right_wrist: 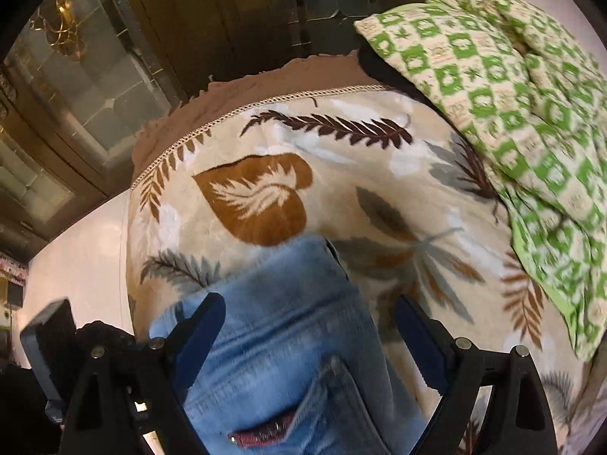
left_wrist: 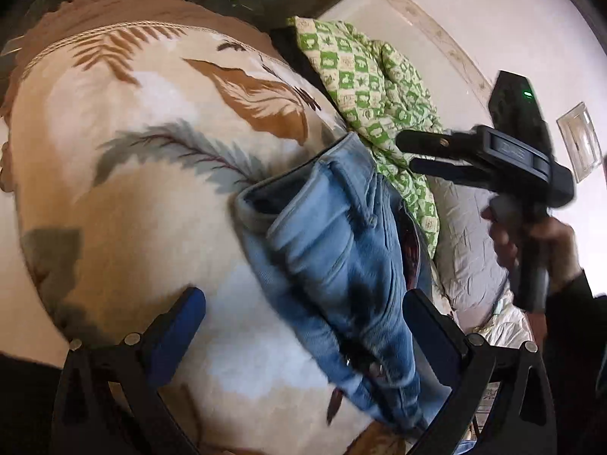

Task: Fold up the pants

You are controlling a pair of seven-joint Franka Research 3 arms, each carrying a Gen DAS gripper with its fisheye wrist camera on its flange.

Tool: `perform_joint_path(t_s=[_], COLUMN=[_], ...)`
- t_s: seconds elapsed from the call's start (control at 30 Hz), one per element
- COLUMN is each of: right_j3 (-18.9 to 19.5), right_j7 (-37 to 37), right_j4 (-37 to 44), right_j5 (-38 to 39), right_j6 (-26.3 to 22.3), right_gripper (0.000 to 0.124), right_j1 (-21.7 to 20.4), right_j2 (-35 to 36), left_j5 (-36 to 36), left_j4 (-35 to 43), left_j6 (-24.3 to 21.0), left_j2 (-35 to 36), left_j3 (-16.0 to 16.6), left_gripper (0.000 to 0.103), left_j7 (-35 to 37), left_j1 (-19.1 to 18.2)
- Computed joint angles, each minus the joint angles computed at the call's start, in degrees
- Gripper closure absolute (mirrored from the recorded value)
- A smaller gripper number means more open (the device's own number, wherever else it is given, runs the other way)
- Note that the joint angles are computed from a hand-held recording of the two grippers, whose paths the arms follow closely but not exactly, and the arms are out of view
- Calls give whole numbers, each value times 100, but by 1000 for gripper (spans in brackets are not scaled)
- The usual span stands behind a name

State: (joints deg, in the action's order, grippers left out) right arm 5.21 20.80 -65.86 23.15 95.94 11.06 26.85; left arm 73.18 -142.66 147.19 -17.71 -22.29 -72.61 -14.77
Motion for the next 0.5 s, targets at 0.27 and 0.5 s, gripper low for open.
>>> perform_joint_path(t_s=[0.27,0.5], right_j3=[20,-4], right_j7=[195,844], right_j4=[361,1352], right_j5=[-49,-365], right_j6=[-169,-590], right_gripper=[32,32], right_j1=[62,291], right_j2=[261,968], left_j5=[-140,175], left_j4=[245,436], left_j6=[400,464], left_j2=[277,534], left_j3=[315,295], left_gripper=[0,0], left_j7=[494,619], left_j1=[243,369])
